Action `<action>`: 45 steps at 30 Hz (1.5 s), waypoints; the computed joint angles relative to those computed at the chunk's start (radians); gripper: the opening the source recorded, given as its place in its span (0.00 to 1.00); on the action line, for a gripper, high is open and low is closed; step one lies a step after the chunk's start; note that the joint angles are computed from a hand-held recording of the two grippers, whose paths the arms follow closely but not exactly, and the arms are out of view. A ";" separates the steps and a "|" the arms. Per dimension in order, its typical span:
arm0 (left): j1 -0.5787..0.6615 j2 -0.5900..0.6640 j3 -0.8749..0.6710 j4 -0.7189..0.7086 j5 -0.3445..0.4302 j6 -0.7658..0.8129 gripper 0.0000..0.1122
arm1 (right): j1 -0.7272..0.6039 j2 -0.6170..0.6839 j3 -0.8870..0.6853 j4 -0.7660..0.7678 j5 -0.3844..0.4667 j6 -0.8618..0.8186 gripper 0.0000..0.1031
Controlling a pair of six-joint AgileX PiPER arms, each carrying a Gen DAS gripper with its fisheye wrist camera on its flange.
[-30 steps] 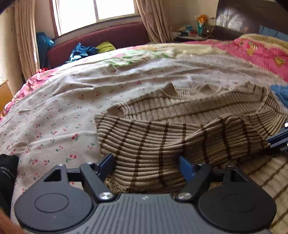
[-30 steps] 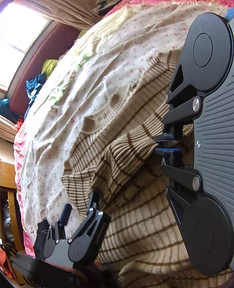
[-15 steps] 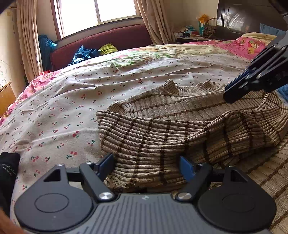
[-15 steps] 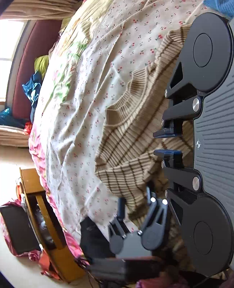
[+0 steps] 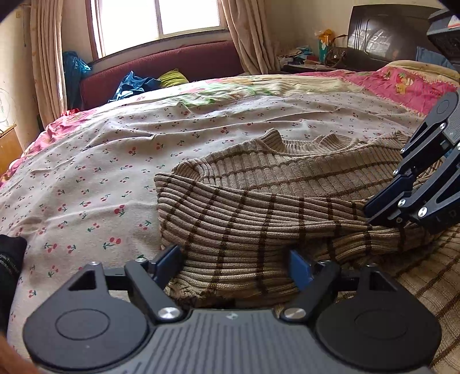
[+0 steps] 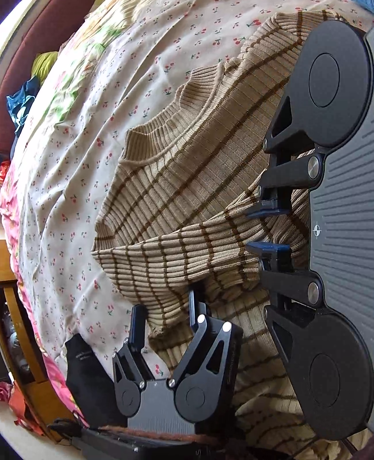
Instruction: Fold small clothes
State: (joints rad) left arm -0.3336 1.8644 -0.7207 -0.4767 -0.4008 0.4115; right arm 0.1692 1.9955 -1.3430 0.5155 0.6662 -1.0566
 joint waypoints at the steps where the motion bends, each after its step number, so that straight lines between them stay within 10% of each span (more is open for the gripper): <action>1: 0.000 0.001 -0.001 -0.001 0.000 0.001 0.82 | 0.006 0.012 -0.008 -0.006 -0.007 0.005 0.19; 12: -0.004 0.007 -0.004 -0.008 -0.003 0.008 0.83 | 0.010 0.083 -0.071 -0.012 -0.003 0.072 0.20; 16: 0.001 0.010 -0.002 0.016 -0.007 -0.018 0.83 | 0.005 0.065 -0.066 -0.010 -0.016 0.111 0.05; 27: -0.001 0.021 -0.001 0.023 -0.023 -0.019 0.84 | 0.051 0.127 -0.107 -0.202 -0.272 0.397 0.03; 38: -0.020 -0.033 0.038 0.007 -0.063 -0.022 0.84 | -0.196 -0.172 0.219 0.356 -0.186 -0.100 0.13; 45: -0.070 -0.033 -0.046 -0.050 0.030 0.047 0.84 | -0.233 -0.094 0.263 0.232 -0.309 -0.015 0.12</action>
State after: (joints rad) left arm -0.4033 1.8315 -0.7666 -0.5263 -0.3709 0.4585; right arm -0.0633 1.9017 -1.0804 0.7477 0.3568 -1.0712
